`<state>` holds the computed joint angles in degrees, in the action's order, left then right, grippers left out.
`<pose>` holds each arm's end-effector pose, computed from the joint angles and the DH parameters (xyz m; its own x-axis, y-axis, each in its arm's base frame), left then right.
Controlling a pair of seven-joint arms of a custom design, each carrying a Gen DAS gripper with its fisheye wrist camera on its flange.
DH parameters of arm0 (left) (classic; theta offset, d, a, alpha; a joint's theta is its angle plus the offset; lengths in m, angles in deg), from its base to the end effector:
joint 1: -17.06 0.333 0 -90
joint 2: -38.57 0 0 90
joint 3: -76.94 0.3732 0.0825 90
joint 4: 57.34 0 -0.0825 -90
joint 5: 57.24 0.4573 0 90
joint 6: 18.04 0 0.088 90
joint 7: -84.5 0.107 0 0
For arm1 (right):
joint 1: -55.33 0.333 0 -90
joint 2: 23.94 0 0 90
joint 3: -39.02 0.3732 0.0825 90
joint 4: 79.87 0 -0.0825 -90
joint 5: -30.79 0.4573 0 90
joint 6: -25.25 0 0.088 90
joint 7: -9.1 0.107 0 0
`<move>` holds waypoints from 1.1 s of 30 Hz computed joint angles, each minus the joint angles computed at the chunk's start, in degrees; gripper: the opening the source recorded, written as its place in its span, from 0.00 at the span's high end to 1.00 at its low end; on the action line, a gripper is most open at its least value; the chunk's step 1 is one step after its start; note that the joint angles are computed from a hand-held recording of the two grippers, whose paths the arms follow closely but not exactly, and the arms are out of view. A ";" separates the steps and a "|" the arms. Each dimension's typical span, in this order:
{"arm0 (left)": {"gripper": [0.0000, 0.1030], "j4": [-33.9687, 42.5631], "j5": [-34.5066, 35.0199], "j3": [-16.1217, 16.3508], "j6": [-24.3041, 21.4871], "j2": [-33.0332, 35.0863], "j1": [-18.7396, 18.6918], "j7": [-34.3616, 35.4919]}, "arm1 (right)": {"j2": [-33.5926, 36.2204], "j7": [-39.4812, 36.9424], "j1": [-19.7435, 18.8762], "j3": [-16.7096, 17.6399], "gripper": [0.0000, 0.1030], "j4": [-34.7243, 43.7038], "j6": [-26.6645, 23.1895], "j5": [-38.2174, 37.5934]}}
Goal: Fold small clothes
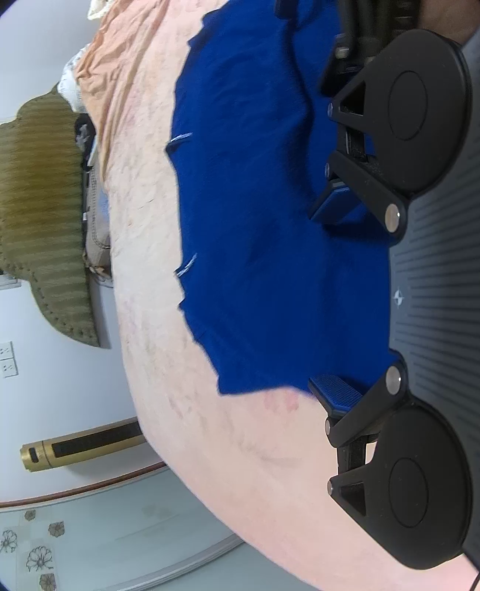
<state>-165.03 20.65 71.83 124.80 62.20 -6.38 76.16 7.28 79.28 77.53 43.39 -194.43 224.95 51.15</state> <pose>0.6390 -0.3485 0.3126 0.2234 -0.9651 -0.1364 -0.6541 -0.0447 -0.7551 0.6661 0.2803 0.2809 0.3567 -0.9334 0.0394 -0.5534 -0.2450 -0.7961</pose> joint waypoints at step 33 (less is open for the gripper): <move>0.01 12.13 -50.54 -23.82 32.21 18.59 36.50 56.39 | 10.38 -43.00 16.78 -3.17 0.13 11.50 11.69 8.72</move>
